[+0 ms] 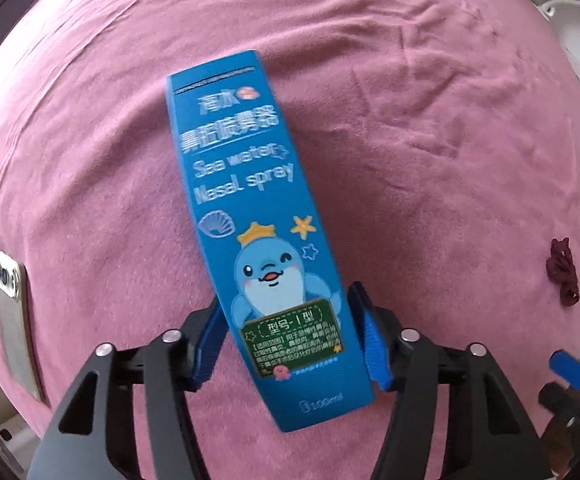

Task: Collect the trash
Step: 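Grasp the blue nasal spray box with the left gripper while the right grasps the maroon cord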

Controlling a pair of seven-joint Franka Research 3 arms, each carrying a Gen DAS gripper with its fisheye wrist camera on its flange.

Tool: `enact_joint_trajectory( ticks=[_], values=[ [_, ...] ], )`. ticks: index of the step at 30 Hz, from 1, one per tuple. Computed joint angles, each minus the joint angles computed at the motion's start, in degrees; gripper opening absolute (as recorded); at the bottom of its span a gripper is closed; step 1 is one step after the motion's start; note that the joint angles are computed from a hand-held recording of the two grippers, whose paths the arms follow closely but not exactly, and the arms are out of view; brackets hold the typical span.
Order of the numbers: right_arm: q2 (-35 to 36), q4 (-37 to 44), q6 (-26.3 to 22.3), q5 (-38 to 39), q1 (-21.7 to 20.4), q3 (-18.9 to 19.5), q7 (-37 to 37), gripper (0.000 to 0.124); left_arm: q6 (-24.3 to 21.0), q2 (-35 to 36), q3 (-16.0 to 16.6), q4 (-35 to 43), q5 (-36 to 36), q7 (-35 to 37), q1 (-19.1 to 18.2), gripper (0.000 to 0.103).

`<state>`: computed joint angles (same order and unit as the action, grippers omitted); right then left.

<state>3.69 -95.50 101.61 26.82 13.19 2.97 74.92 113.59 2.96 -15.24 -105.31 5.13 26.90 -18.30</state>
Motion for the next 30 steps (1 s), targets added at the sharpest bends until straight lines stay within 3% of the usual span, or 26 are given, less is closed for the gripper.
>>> enact_joint_trajectory(
  ticks=[5,16,22,30],
  values=[
    [1.1,1.4,-0.1,-0.4,-1.2,-0.9,-0.5,0.045,0.1,3.2,-0.8,3.9,0.9,2.6,-1.2,0.048],
    [5.6,7.6,0.5,-6.7,-5.1,-3.0,-2.7,0.047,3.9,16.3,-2.5,20.1,-0.1,7.7,-6.1,0.047],
    [10.6,12.5,0.4,-9.7,-5.6,-2.9,-4.2,0.050,2.1,23.8,-2.3,30.5,0.2,9.1,-9.2,0.047],
    [15.9,16.8,-1.1,-12.9,-4.0,-1.9,-6.6,0.054,0.8,27.3,-1.9,34.5,-1.1,10.7,-10.6,0.046]
  ],
)
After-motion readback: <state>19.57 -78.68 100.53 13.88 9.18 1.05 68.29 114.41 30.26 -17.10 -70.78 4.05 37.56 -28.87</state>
